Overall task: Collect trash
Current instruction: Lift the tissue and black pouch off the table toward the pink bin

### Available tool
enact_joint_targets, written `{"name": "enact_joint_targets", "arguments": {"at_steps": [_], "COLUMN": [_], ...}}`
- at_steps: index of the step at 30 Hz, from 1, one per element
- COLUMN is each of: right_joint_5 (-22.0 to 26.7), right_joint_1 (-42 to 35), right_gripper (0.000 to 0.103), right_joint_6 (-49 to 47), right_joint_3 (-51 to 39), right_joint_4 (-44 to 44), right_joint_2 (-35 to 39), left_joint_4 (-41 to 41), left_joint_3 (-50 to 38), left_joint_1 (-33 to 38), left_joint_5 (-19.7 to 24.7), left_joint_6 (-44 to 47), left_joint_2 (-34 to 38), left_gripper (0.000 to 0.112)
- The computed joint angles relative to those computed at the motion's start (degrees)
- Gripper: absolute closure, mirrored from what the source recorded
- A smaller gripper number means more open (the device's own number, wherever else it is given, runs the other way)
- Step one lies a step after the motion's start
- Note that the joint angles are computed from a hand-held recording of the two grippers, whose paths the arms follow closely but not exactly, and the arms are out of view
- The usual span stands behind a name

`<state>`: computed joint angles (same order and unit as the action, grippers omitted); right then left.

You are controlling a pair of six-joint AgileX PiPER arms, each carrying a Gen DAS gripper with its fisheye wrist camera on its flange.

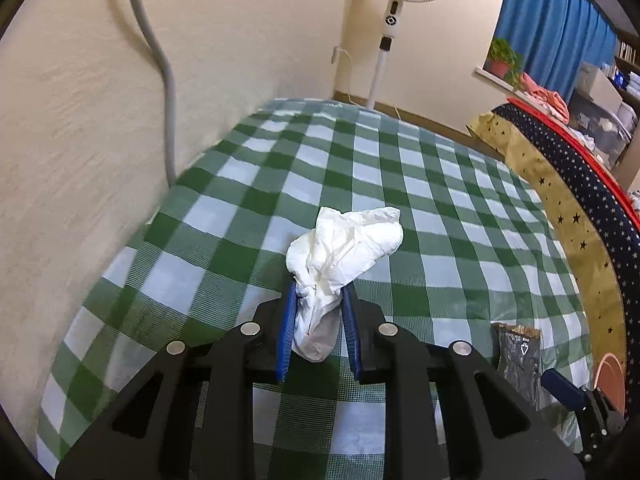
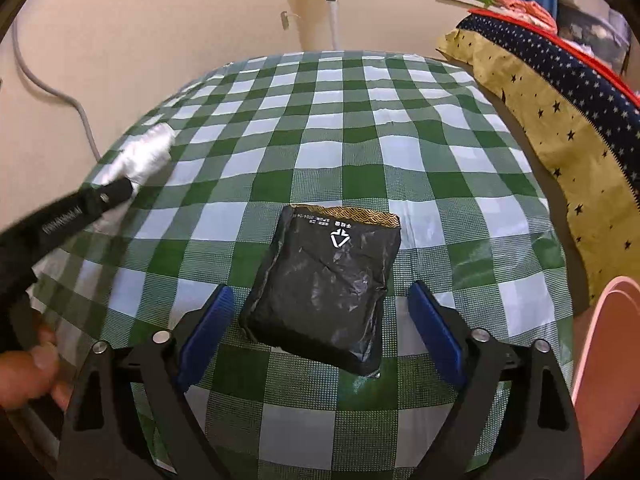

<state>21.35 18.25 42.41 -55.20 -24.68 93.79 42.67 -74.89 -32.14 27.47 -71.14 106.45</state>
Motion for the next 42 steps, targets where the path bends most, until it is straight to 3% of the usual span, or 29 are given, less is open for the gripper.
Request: {"name": "enact_joint_targets", "arguments": {"at_steps": [2, 6, 13, 21, 31, 42], "right_joint_5": [1.87, 1.69, -1.23, 0.62, 7.36, 20.24], "right_joint_1": [1.36, 1.74, 0.92, 1.04, 0.40, -1.06], "right_gripper": [0.035, 0.045, 0.047, 0.047, 0.047, 0.047], "right_joint_6": [6.15, 8.24, 12.42, 12.85, 5.20, -5.98], "right_joint_3": [-0.07, 1.00, 4.67, 6.83, 9.61, 10.18], "right_joint_4": [-6.60, -9.40, -13.22, -14.38, -8.73, -0.98], "right_joint_2": [0.11, -0.69, -4.16, -11.87, -26.34, -45.31], "left_joint_4": [0.00, -0.52, 0.10, 0.93, 4.01, 8.70], "left_joint_3": [0.08, -0.11, 0.78, 1.53, 3.91, 3.84], "left_joint_1": [0.05, -0.22, -1.10, -3.44, -8.99, -20.74], "left_joint_5": [-0.20, 0.06, 0.61, 2.67, 7.62, 17.47], "left_joint_6": [0.04, 0.94, 0.44, -0.55, -3.80, -7.88], "left_joint_2": [-0.29, -0.78, -2.67, -5.72, -12.95, -20.03], "left_gripper": [0.090, 0.090, 0.090, 0.090, 0.090, 0.090]}}
